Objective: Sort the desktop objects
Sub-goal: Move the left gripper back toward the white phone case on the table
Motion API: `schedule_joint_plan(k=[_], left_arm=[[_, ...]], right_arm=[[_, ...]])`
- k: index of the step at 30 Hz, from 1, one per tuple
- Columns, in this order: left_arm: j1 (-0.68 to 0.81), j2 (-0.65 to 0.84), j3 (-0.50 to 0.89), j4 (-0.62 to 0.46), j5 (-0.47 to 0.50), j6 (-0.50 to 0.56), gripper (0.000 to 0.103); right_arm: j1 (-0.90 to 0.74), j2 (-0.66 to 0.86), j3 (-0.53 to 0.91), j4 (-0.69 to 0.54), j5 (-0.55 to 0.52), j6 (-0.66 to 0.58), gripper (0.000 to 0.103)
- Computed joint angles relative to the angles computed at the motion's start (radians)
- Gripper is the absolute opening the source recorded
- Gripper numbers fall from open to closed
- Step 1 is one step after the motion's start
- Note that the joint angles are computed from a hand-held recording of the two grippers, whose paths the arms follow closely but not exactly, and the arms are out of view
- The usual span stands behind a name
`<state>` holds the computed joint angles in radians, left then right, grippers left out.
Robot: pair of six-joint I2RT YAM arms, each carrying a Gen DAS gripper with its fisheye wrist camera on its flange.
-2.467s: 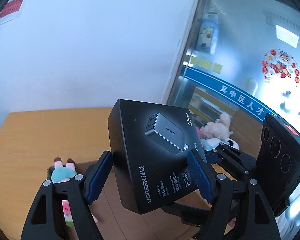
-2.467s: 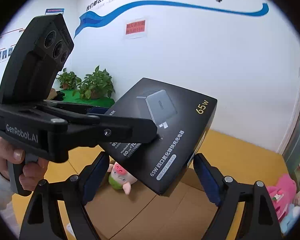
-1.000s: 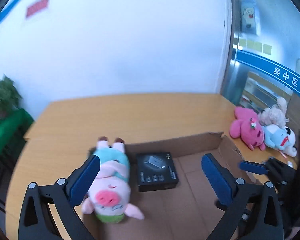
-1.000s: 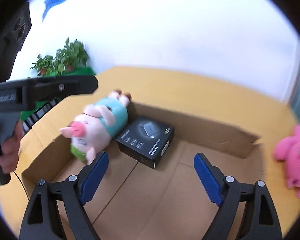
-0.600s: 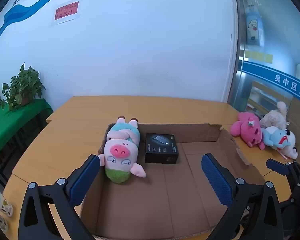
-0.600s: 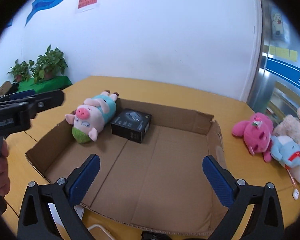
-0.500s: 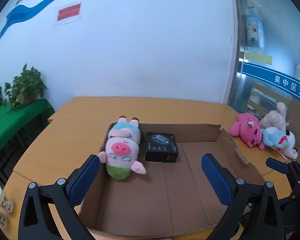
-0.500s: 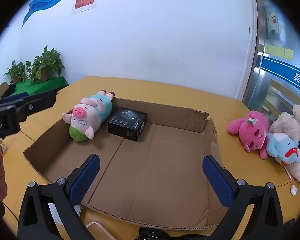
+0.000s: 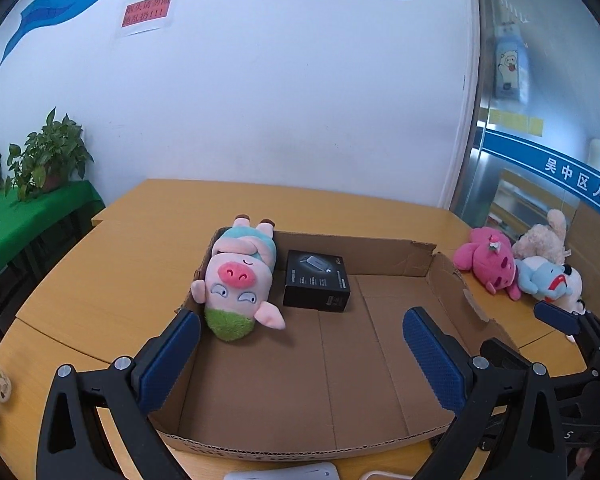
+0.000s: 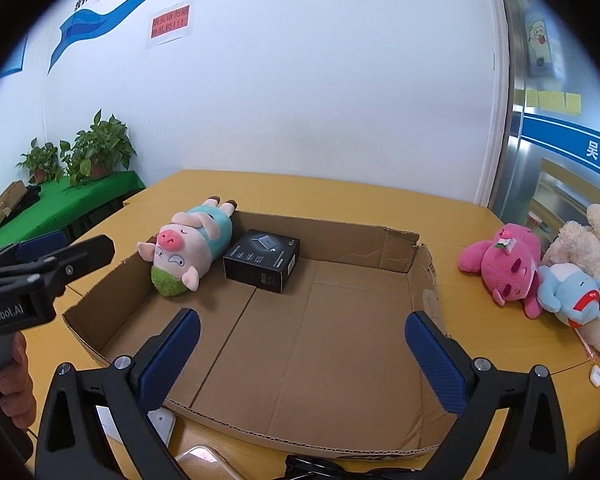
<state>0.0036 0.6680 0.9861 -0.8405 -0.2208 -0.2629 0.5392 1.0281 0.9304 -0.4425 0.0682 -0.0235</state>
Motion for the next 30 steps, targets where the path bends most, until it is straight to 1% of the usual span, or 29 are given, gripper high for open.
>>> schedule_joint_plan(k=[1, 2, 3, 4, 5, 6, 7, 8, 9, 10, 11, 12, 13, 15, 17, 20, 22, 24, 25, 26, 30], left_arm=[[-0.021, 0.0, -0.002, -0.004, -0.024, -0.002, 0.1], [-0.041, -0.002, -0.009, -0.002, -0.048, 0.005, 0.085], [-0.052, 0.001, -0.015, -0.003, -0.054, 0.019, 0.058], [-0.059, 0.011, -0.013, -0.016, -0.05, 0.026, 0.046], [-0.048, 0.018, -0.014, -0.026, -0.025, 0.035, 0.037], [-0.027, 0.021, -0.018, -0.033, 0.015, 0.046, 0.038], [-0.003, 0.014, -0.031, -0.037, 0.06, 0.058, 0.038], [0.003, 0.004, -0.041, -0.041, 0.071, 0.061, 0.045], [0.01, -0.008, -0.05, -0.047, 0.081, 0.067, 0.055], [0.005, -0.027, -0.062, -0.06, 0.078, 0.067, 0.078], [0.007, -0.049, -0.074, -0.062, 0.079, 0.074, 0.096], [0.009, -0.084, -0.092, -0.063, 0.078, 0.083, 0.101], [0.011, -0.105, -0.099, -0.068, 0.077, 0.089, 0.101], [0.015, -0.142, -0.113, -0.097, 0.099, 0.112, 0.101], [0.034, -0.163, -0.122, -0.127, 0.143, 0.134, 0.101], [0.031, -0.193, -0.144, -0.177, 0.218, 0.147, 0.101], [-0.002, -0.209, -0.163, -0.199, 0.251, 0.141, 0.101], [-0.088, -0.217, -0.184, -0.207, 0.24, 0.102, 0.101], [-0.154, -0.218, -0.196, -0.204, 0.22, 0.067, 0.101], [-0.187, -0.213, -0.204, -0.2, 0.222, 0.05, 0.101], [-0.254, -0.181, -0.24, -0.158, 0.282, -0.009, 0.101]], right_arm=[[0.009, 0.011, 0.002, 0.006, 0.015, 0.003, 0.102], [0.016, 0.016, -0.001, 0.008, 0.031, 0.007, 0.102], [0.016, 0.018, -0.006, 0.011, 0.031, 0.01, 0.102], [0.006, 0.015, -0.016, 0.02, 0.009, 0.011, 0.102], [-0.008, 0.011, -0.023, 0.029, -0.024, 0.013, 0.096], [-0.033, -0.003, -0.035, 0.036, -0.07, 0.018, 0.091], [-0.074, -0.016, -0.047, 0.037, -0.137, 0.033, 0.078], [-0.108, -0.013, -0.045, 0.03, -0.183, 0.04, 0.074], [-0.144, -0.019, -0.048, 0.012, -0.221, 0.036, 0.074], [-0.177, -0.022, -0.05, -0.009, -0.252, 0.023, 0.074], [-0.212, -0.026, -0.054, -0.037, -0.284, 0.001, 0.075], [-0.236, -0.035, -0.061, -0.059, -0.302, -0.016, 0.076], [-0.262, -0.047, -0.072, -0.083, -0.316, -0.035, 0.08], [-0.317, -0.079, -0.105, -0.136, -0.338, -0.076, 0.08], [-0.385, -0.104, -0.142, -0.201, -0.402, -0.132, 0.08], [-0.408, -0.146, -0.213, -0.28, -0.445, -0.188, 0.08], [-0.384, -0.177, -0.261, -0.311, -0.445, -0.198, 0.08], [-0.345, -0.201, -0.308, -0.332, -0.446, -0.189, 0.08], [-0.318, -0.21, -0.326, -0.334, -0.437, -0.179, 0.08], [-0.285, -0.214, -0.345, -0.332, -0.421, -0.168, 0.08], [-0.174, -0.212, -0.38, -0.324, -0.362, -0.134, 0.079]])
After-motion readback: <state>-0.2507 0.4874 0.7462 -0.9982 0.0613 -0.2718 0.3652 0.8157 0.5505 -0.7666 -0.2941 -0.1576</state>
